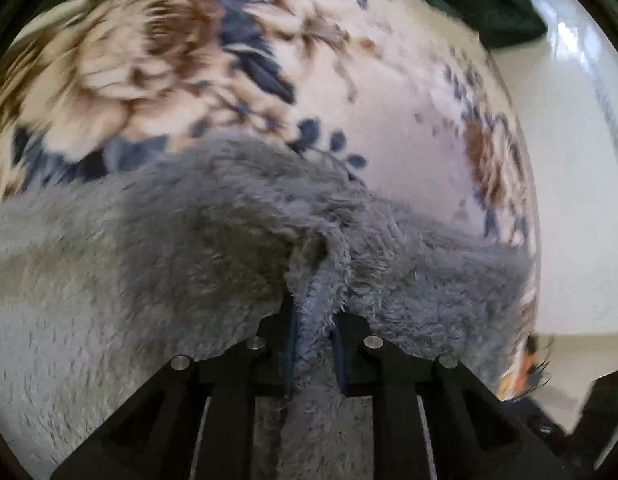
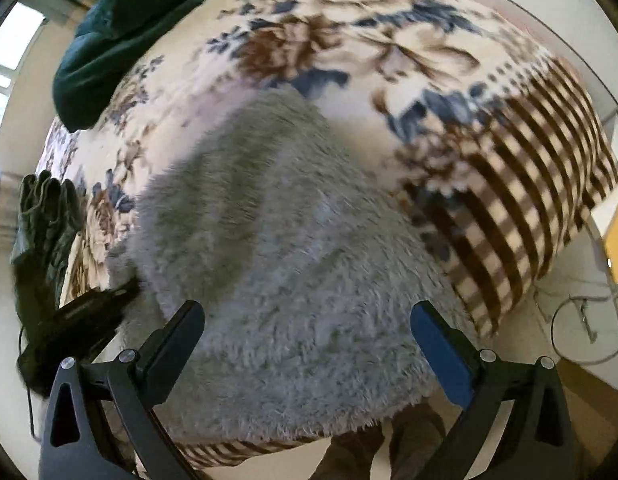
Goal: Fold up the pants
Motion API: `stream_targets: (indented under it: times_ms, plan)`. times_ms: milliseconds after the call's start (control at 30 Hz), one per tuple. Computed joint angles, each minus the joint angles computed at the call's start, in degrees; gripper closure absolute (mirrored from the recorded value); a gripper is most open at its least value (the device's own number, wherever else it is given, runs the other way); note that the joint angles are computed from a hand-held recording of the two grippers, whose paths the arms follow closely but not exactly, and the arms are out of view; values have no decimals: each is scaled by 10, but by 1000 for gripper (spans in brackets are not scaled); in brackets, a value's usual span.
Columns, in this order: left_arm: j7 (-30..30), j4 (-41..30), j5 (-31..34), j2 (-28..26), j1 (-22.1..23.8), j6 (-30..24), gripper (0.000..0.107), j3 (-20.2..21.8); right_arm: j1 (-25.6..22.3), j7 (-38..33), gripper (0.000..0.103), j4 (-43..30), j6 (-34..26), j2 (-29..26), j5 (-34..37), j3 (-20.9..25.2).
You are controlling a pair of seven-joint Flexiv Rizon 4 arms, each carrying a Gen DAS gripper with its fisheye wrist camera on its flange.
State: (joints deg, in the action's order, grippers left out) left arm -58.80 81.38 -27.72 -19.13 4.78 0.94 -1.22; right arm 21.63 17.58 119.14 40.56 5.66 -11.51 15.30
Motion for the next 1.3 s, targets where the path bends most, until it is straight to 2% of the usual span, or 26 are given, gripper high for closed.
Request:
stream_targets:
  times_ms: [67, 133, 267, 333, 367, 400, 467, 500, 567, 633, 700, 733, 767, 800, 867, 900, 967, 1000, 1067, 1100, 1133, 1167, 1200, 1233, 1300]
  plan:
    - [-1, 13, -27, 16, 17, 11, 96, 10, 3, -3, 0, 3, -1, 0, 5, 2]
    - [-13, 12, -28, 21, 34, -4, 95, 21, 7, -3, 0, 5, 11, -1, 17, 5]
    - [-57, -12, 11, 14, 57, -46, 93, 37, 18, 6, 0, 1, 29, -4, 37, 11]
    - [-77, -13, 5, 15, 69, -62, 74, 41, 22, 25, 0, 7, 54, -3, 35, 16]
    - [-84, -11, 2, 20, 74, -62, 70, 44, 24, 37, 0, 11, 68, -3, 36, 18]
    - [-86, 0, -8, 29, 78, -55, 65, 46, 25, 65, 5, 18, 90, -4, 37, 21]
    - [-84, 11, -21, 46, 82, -51, 63, 46, 25, 126, 17, 44, 163, -8, 29, 26]
    - [-78, 13, -21, 52, 81, -53, 63, 44, 24, 162, 24, 59, 210, -15, 21, 28]
    - [-57, 16, -18, 59, 76, -75, 59, 38, 24, 232, 43, 78, 265, -31, -12, 28]
    - [-42, 13, 1, 59, 68, -106, 59, 34, 27, 273, 78, 87, 294, -43, -31, 23]
    - [-13, 26, 19, 65, 55, -115, 59, 31, 36, 274, 88, 78, 260, -42, -28, 22]
    - [6, 41, 27, 73, 48, -103, 65, 32, 39, 268, 88, 74, 249, -39, -26, 21]
    - [27, 57, 27, 82, 45, -92, 76, 35, 43, 250, 88, 67, 232, -37, -16, 21]
    - [51, 73, 25, 92, 44, -85, 92, 38, 46, 225, 88, 58, 212, -34, -1, 21]
    - [75, 95, 28, 109, 46, -75, 92, 49, 50, 182, 88, 46, 190, -32, 23, 20]
    - [74, 99, 28, 112, 49, -81, 92, 54, 55, 133, 88, 29, 162, -34, 55, 17]
    - [66, 99, 29, 112, 56, -96, 92, 61, 57, 82, 88, -4, 107, -41, 84, 13]
    - [57, 95, 25, 110, 61, -106, 88, 63, 58, 43, 84, -28, 69, -49, 95, 9]
    - [29, 87, 18, 108, 66, -110, 84, 65, 59, -2, 51, -73, 3, -67, 87, 3]
    - [16, 84, 9, 110, 69, -104, 80, 67, 61, -21, 26, -96, -30, -78, 73, 0]
    - [5, 84, -2, 113, 70, -93, 72, 67, 63, -40, 21, -118, -53, -90, 56, -3]
    - [-3, 85, -14, 117, 73, -76, 61, 69, 64, -59, 21, -140, -72, -103, 44, -6]
    - [-5, 84, -26, 119, 76, -64, 30, 70, 65, -75, 21, -161, -87, -115, 36, -9]
    - [-11, 79, -42, 118, 83, -53, 13, 73, 66, -88, 21, -176, -95, -125, 33, -11]
    - [-40, 81, -70, 120, 97, -8, 13, 82, 65, -122, 21, -210, -96, -151, 36, -16]
